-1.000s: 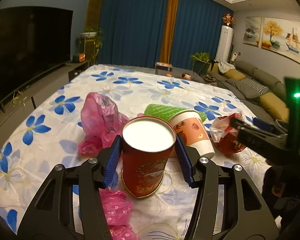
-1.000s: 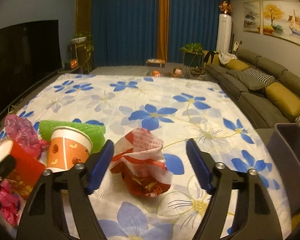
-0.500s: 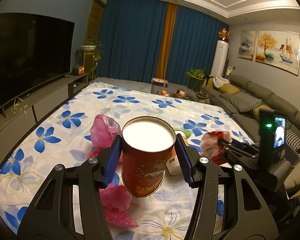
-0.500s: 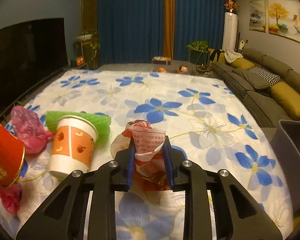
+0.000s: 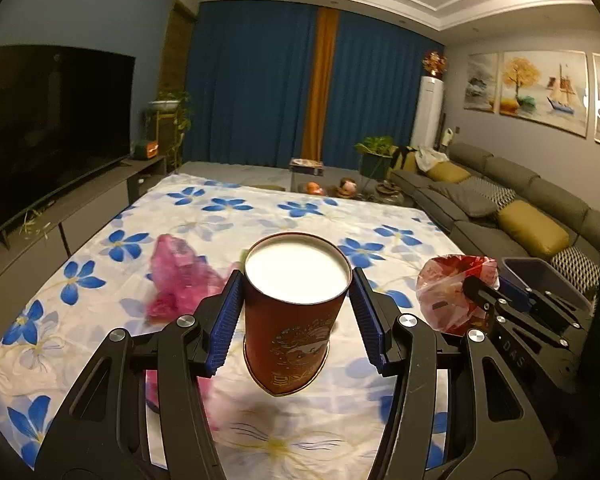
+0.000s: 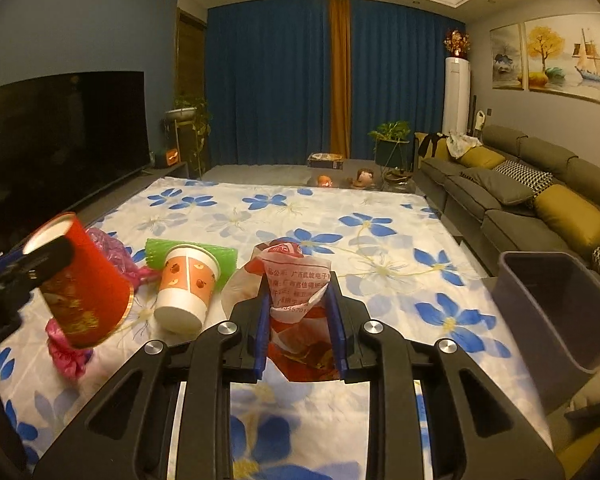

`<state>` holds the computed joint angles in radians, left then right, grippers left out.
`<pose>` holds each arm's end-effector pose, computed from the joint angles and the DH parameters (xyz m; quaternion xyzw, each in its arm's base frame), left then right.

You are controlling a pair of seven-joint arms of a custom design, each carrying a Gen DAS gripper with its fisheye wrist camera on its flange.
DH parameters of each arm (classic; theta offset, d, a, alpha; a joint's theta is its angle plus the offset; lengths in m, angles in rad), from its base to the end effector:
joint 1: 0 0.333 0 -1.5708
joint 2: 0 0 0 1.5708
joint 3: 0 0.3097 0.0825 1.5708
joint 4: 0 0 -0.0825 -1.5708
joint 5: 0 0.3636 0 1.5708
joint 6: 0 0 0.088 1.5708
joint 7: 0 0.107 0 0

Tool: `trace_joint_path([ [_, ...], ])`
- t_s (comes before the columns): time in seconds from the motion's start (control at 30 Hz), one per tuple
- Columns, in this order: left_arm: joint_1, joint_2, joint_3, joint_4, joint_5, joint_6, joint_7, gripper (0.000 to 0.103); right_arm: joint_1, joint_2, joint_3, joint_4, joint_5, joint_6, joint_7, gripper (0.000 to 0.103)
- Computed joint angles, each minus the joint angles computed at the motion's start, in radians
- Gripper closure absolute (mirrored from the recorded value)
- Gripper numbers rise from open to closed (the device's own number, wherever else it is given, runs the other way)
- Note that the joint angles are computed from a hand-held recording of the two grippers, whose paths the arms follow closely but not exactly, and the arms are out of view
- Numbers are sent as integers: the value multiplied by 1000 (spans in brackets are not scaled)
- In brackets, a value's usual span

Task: Collect trash
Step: 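Carry the red cup and snack bag in both grippers over the grey bin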

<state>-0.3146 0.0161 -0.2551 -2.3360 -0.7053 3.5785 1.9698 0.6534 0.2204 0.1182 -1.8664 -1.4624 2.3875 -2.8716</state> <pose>0.4761 -0.2080 0.4693 -0.5533 0.6316 -0.4528 0.3001 0.4573 0.4259 0.4411 -0.5815 0.6182 -0.3894 0.3578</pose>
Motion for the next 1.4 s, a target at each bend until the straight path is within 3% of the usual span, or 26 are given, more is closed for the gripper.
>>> trace_joint_path([
  [0.3, -80, 35, -32, 71, -66, -13, 113, 50, -20, -139, 43, -156, -17, -82, 43, 77],
  [0.57, -143, 87, -25, 148, -11, -54, 104, 50, -66, -240, 85, -264, -8, -145, 79, 77],
  [0.83, -270, 169, 41, 285, -73, -96, 201, 50, -117, -334, 106, -366, 4, -188, 121, 77],
  [0.9, -329, 197, 81, 335, -96, -109, 235, 50, -135, -373, 108, -404, 14, -201, 134, 77],
  [1.2, -352, 338, 42, 522, 87, -139, 127, 50, -248, -546, 110, -562, 55, -227, 164, 76],
  [1.4, -444, 452, 106, 676, 163, -188, 62, 50, -305, -604, 115, -615, 48, -223, 177, 76],
])
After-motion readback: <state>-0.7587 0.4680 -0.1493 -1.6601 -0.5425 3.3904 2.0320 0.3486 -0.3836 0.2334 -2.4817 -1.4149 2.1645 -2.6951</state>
